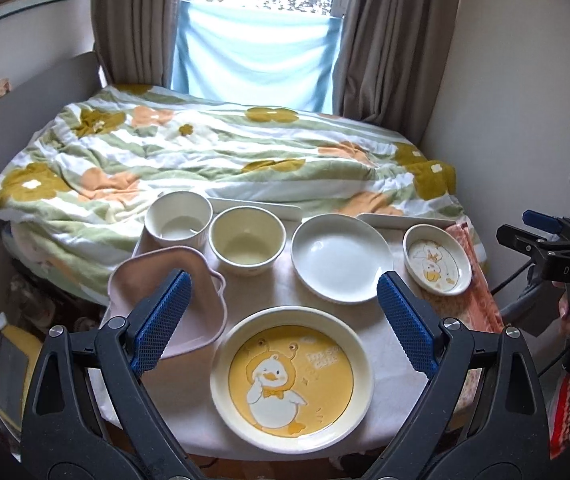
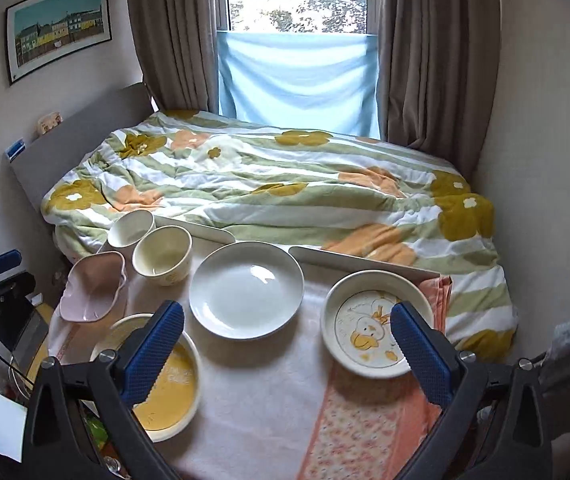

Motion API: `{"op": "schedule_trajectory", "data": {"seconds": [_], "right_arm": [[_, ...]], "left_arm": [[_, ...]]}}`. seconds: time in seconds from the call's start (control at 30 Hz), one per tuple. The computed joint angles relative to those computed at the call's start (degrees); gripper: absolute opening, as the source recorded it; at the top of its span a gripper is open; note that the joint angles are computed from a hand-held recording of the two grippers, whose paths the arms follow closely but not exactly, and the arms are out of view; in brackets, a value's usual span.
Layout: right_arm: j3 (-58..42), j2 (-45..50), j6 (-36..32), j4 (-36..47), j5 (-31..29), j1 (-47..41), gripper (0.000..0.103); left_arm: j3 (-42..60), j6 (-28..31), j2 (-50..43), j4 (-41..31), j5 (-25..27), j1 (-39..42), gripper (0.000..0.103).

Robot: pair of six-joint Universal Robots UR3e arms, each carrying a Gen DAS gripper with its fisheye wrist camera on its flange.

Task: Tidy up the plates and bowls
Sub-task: 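Reach to the plain white plate and grip its rim with both tools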

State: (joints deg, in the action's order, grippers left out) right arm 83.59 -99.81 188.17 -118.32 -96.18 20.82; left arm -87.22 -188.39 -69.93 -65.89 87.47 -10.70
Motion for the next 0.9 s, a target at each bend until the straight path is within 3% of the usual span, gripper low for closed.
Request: {"op": "schedule_trajectory", "data": {"seconds": [0.07, 0.17, 0.27, 0.4, 0.5, 0.6, 0.77, 0.9], "right_arm": [[1.34, -1.30, -5.90, 0.10, 6.43, -6.43, 0.103], [0.91, -0.31, -14.96, 2.05, 15.64, -15.10, 0.103], [-1.82, 3.93, -22.88, 4.86, 24.62, -21.89, 0.103], [-8.46, 13.86, -30.60, 8.43, 30.93, -25.36, 0.103], [-13.60, 22.56, -33.04, 9.29, 31.56, -24.53, 0.096], [-18.79, 31.18, -34.44, 11.23, 31.04, -23.07, 0.081], [-25.28, 42.27, -35.01, 13.36, 30.97, -21.23, 0.059], [-28.37, 47.40, -36.25, 14.54, 31.63, -20.43, 0.052]], "left_arm": [[3.03, -5.57, -5.74, 1.79, 5.69, -5.79, 0.094], [7.17, -13.32, -13.39, 2.63, 9.32, -11.12, 0.094], [10.97, -20.20, -20.70, 3.27, 11.01, -13.91, 0.094], [14.22, -25.92, -29.28, 3.79, 9.79, -14.78, 0.094], [14.36, -27.59, -34.61, 4.95, 6.74, -13.37, 0.089], [15.22, -27.80, -39.52, 5.11, 4.14, -11.48, 0.076], [17.16, -27.01, -46.11, 5.58, 2.93, -9.47, 0.065], [15.88, -28.14, -48.38, 7.82, 1.49, -8.47, 0.051]]}}
